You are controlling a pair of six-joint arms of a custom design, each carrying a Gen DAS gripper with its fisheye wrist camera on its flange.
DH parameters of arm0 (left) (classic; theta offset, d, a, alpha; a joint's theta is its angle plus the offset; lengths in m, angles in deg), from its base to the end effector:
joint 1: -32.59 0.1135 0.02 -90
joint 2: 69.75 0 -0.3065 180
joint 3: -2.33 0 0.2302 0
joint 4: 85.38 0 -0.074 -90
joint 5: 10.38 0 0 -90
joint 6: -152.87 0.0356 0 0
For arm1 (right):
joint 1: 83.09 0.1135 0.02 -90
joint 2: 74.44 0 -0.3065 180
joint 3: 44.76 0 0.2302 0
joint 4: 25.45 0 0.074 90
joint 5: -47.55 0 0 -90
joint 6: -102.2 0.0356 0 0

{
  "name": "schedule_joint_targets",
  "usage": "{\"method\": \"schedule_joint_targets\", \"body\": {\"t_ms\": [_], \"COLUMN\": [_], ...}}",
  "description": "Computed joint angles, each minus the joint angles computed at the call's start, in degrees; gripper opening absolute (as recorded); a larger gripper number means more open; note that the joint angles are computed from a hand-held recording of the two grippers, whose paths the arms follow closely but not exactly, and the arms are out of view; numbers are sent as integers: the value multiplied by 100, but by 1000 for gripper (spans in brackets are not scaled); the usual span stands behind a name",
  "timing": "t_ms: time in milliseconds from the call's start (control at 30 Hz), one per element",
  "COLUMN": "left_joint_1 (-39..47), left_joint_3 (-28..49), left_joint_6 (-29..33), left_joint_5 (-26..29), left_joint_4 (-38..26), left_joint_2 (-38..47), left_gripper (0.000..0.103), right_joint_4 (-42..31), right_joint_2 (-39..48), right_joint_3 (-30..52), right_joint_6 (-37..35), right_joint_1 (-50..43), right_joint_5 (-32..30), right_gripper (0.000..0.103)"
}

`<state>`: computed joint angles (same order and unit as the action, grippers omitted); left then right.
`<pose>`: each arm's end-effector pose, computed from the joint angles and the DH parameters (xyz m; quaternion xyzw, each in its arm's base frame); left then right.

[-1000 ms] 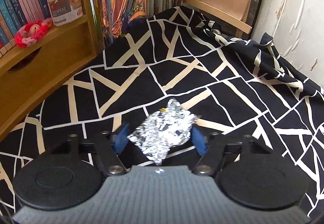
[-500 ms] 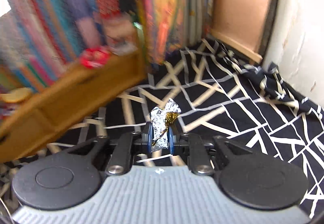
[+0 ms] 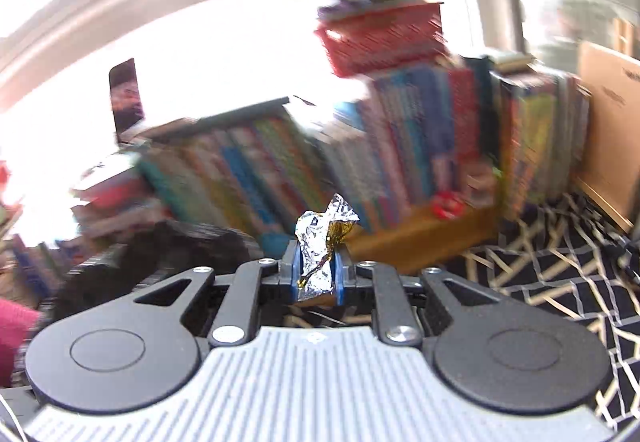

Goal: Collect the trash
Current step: 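Carry the foil ball with the right gripper into the bag and release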

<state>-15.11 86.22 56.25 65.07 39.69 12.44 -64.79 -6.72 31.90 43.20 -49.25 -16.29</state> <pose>0.1906 -0.1962 0.3371 0.2929 0.8955 -0.0359 0.3332 0.1936 0.1109 0.3793 0.0915 0.8478 0.0937 0.5139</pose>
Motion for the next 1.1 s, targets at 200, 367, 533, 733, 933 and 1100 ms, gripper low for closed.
{"method": "schedule_joint_targets", "body": {"t_ms": [200,367,533,733,933,1100], "left_joint_1": [-10,-19,-19,-20,-22,-23], "left_joint_3": [-15,-33,-57,-62,-57,-54], "left_joint_6": [6,13,38,52,47,47], "left_joint_5": [-17,-26,-29,-36,-36,-41], "left_joint_4": [10,28,51,61,56,54], "left_joint_2": [-10,-21,-37,-42,-41,-41], "left_gripper": [74,74,74,74,74,74], "right_joint_4": [597,939,1029,1035,1095,1158], "right_joint_2": [-206,-133,-32,-15,-45,-69], "right_joint_3": [-52,-156,-196,-252,-286,-319], "right_joint_6": [-524,-767,-789,-699,-640,-589], "right_joint_1": [643,1011,1143,1093,1064,1034], "right_joint_5": [-500,-768,-919,-1041,-1047,-1102], "right_gripper": [25,30,42,59,72,82]}}
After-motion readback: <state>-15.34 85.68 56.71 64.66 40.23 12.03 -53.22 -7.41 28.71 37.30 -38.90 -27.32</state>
